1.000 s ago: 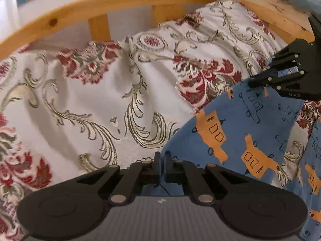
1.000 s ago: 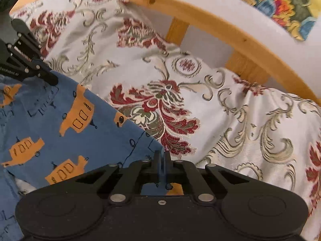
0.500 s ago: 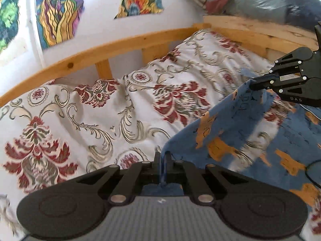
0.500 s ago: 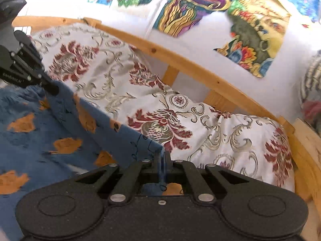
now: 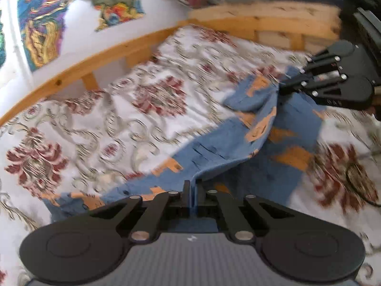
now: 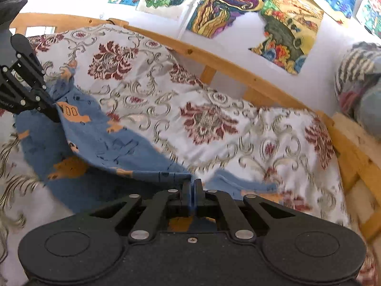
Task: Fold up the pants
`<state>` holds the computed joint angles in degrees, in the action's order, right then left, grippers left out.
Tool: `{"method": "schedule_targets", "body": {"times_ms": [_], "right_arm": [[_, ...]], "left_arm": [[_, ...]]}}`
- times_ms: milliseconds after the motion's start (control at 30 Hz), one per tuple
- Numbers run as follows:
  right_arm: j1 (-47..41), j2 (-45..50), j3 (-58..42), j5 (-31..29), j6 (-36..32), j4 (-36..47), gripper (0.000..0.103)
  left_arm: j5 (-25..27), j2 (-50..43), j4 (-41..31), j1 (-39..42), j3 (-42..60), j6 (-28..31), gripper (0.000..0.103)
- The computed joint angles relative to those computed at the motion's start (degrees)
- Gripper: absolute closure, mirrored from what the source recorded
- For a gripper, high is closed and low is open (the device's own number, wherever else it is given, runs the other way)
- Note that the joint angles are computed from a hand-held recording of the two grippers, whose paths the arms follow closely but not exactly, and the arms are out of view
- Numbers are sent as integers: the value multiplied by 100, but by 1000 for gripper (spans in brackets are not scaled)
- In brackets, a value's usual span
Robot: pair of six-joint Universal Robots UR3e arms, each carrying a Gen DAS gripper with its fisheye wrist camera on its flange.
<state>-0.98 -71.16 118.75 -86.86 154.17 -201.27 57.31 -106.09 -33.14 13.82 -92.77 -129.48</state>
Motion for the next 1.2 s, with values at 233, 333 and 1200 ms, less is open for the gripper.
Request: {"method": "schedule_targets", "body": {"times_ms": [233, 333, 1200], "right_arm": [[179, 22, 690, -295, 449, -389, 103], [218, 53, 783, -357, 540, -407, 103], [-260, -108, 1731, 299, 1271, -1452, 37]], "left_arm": [[86, 481, 122, 40, -1043, 363, 102], [183, 446, 8, 25, -1101, 443, 102], [106, 362, -2266, 288, -33, 390, 61]]}}
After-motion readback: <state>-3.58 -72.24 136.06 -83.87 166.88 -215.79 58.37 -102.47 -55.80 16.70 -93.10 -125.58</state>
